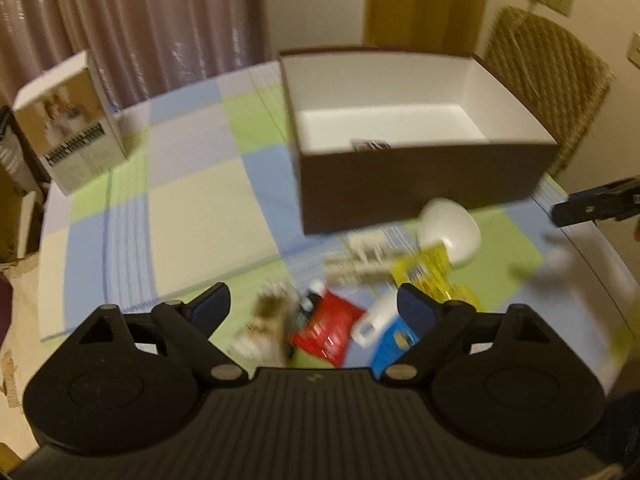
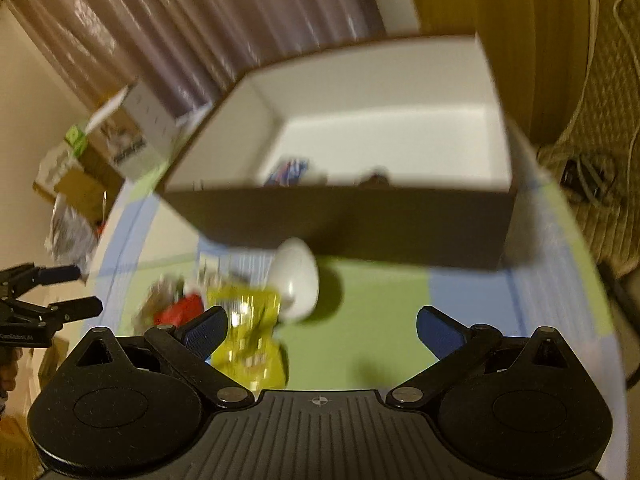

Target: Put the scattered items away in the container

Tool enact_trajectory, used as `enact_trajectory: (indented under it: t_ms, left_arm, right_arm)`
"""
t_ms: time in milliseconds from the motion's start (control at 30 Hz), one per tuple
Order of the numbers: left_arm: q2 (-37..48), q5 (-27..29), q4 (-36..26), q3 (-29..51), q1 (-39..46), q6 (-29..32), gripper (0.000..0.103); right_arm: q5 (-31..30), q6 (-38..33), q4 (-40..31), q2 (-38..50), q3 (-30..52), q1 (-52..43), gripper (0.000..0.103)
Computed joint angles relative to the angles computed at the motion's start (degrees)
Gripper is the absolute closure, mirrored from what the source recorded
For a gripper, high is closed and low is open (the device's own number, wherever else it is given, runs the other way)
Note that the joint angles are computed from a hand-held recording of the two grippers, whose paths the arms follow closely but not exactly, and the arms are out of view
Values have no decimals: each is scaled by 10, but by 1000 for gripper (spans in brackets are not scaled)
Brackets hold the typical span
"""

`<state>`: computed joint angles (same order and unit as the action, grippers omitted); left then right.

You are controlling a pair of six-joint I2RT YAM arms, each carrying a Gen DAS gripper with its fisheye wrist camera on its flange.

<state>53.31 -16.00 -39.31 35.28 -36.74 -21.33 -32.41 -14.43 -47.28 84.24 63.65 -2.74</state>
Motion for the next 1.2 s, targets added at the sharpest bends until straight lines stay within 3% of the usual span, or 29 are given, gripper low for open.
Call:
enact_trajectory:
  t_ms: [133,367,767,867,1000,1100,1200]
  left_arm:
    - [-1,2,-5,-23,-39,-5,23]
    - [-8,10,-4,-44,-60,-25,24]
    - [-52,30,-33,-59,21,13,25]
    - [-59,41,-33,-66,43,27,25]
    - [-68,55,-33,-73,68,44,25]
    - [-75,63,-34,-75,83,56,25]
    - [-78,68,-36,-75,92,66,25]
  right_arm:
    - [5,-4,-20,-4,-20,-5,0]
    - [8,-22,-5,-26,-57,-6,0]
    - [-2,32,104,-6,-115,106,0]
    - [2,36,126,8,-128,124,24]
    - [3,41,170,14,-157,128,24]
    - [-37,32,213,22,-176,108,24]
    - [-117,14,232,63,-173,70,24]
